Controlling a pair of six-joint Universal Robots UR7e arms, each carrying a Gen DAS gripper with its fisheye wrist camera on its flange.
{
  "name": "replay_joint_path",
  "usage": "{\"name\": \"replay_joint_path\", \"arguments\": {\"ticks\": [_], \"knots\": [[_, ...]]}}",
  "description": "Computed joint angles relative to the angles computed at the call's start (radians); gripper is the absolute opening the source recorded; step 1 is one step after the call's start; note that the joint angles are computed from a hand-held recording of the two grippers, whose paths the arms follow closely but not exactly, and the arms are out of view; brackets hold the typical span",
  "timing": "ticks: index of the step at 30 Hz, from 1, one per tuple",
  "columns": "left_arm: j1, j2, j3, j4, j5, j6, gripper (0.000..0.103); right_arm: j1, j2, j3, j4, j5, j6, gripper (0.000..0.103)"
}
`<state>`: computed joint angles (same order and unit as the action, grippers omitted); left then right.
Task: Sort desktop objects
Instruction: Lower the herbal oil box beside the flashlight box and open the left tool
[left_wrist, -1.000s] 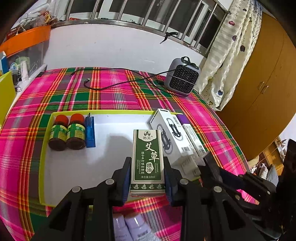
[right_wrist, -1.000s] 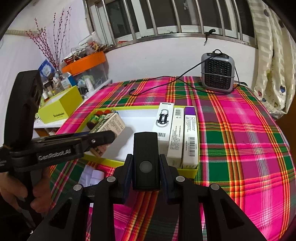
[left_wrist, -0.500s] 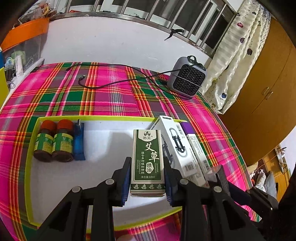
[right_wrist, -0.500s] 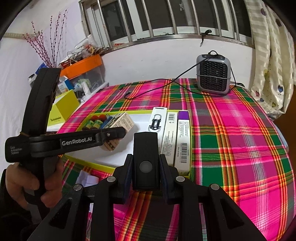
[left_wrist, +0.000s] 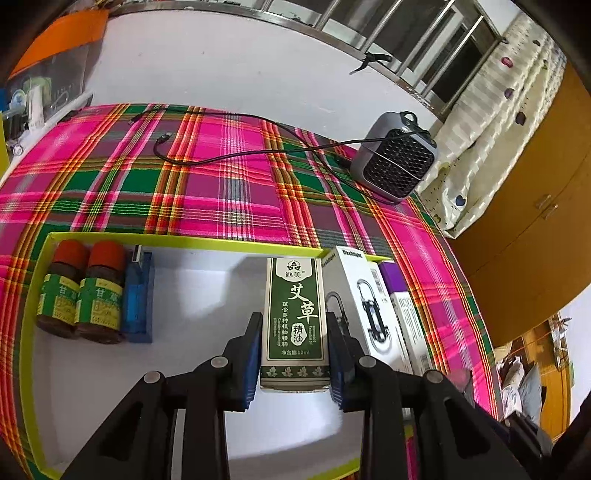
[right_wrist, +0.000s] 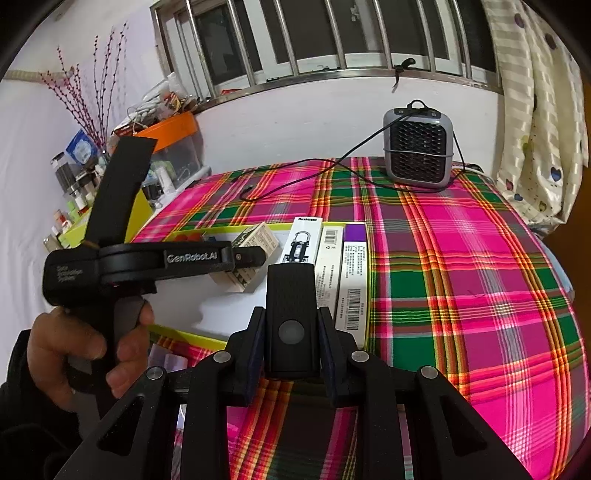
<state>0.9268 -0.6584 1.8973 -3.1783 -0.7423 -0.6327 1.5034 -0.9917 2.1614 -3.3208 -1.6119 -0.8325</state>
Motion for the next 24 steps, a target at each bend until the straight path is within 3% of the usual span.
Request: {"name": "replay_joint_path", "arguments": {"ticks": [13,24], "knots": [[0.043,0.03,-0.057,0.003,-0.044,-0.007,0.032,-0.002,-0.001,-0.009,0.005,-0.003,0.002,0.028],[0.052,0.014,-0.01,-0.13,-0.119,-0.008,0.037,-0.001,0.003,-0.009,-0.003,-0.013,-0.002,0.028]]}}
